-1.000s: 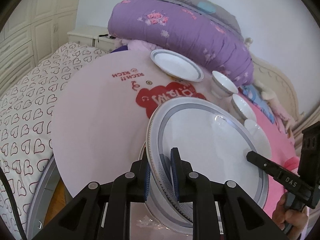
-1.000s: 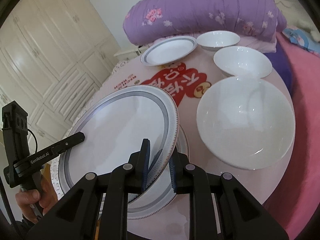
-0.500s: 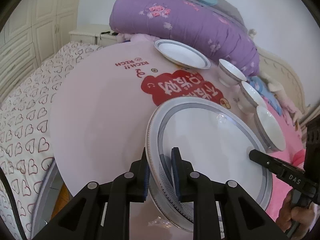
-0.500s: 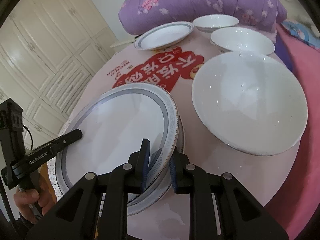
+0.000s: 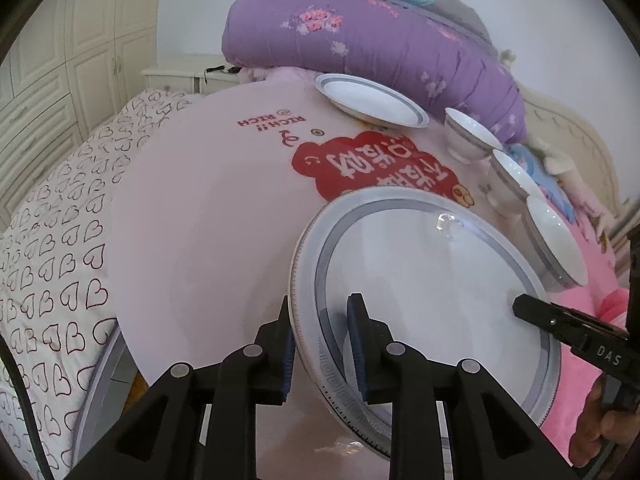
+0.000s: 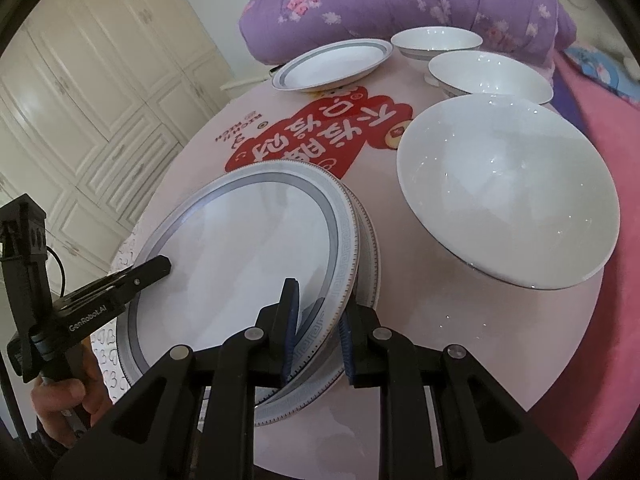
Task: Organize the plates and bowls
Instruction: 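Lower the second plate onto the first plate and open both tools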
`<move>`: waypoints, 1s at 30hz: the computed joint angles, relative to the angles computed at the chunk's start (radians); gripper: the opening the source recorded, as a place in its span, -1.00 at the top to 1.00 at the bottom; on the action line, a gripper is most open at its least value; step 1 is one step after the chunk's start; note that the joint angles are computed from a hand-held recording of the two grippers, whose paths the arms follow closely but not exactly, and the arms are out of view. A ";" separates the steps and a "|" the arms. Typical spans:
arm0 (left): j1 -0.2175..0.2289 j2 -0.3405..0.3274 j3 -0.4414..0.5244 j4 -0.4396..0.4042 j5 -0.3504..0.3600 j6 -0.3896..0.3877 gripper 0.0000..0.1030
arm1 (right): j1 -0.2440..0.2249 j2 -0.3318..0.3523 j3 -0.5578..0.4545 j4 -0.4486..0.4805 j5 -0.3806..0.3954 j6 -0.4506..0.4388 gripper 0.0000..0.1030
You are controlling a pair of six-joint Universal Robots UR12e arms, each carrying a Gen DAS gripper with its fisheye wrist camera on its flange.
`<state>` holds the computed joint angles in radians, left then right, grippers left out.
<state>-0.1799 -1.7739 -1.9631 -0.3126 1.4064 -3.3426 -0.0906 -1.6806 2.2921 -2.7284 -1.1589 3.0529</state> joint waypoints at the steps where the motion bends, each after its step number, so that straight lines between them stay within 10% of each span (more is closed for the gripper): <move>1: 0.001 -0.001 0.000 0.001 -0.002 0.000 0.58 | 0.000 -0.001 0.000 0.000 -0.002 0.000 0.63; 30: -0.011 -0.015 -0.008 0.035 0.021 0.042 0.47 | 0.087 -0.008 -0.035 0.047 -0.226 -0.028 0.35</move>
